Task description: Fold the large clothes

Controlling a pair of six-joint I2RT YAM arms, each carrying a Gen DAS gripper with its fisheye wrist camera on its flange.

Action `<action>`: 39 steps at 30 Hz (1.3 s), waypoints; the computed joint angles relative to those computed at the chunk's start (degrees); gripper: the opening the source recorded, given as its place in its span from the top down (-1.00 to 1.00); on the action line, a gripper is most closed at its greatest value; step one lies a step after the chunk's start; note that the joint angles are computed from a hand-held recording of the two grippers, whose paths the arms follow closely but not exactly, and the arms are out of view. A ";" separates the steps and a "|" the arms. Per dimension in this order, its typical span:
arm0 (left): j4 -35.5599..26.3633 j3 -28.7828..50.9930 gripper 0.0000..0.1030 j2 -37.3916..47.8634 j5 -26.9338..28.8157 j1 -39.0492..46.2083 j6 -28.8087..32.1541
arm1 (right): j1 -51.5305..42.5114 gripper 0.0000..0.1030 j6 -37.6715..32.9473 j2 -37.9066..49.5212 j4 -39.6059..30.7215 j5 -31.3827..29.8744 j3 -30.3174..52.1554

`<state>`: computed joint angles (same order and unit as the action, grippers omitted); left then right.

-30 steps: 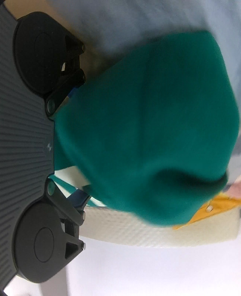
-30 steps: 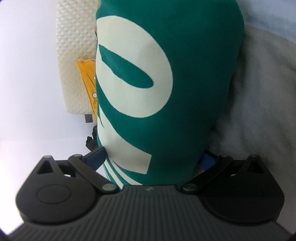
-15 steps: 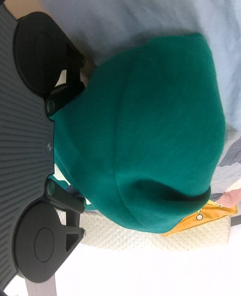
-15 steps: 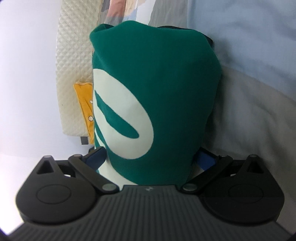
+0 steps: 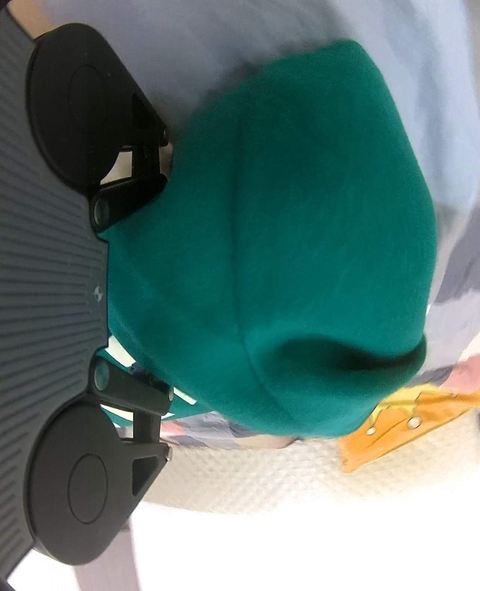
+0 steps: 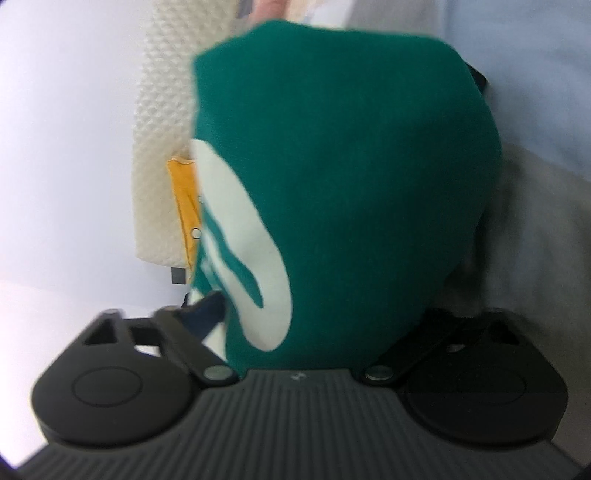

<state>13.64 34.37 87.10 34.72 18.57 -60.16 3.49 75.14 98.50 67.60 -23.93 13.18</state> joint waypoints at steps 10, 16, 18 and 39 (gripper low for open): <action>-4.18 -0.74 0.06 -8.04 -3.02 -2.73 1.59 | -0.27 0.04 -8.51 -9.14 -5.81 -1.07 -0.64; -7.94 0.01 0.25 -14.03 -3.56 -4.41 2.49 | -1.91 0.15 -14.56 -22.30 -14.83 -3.85 -1.87; -7.89 1.33 0.29 -14.32 -4.00 -6.19 1.44 | -3.02 0.16 -16.49 -24.93 -17.17 -4.81 -1.26; -22.46 56.97 0.35 17.91 -18.01 -31.46 6.90 | -29.12 0.17 -15.32 -16.41 -26.18 -21.91 25.03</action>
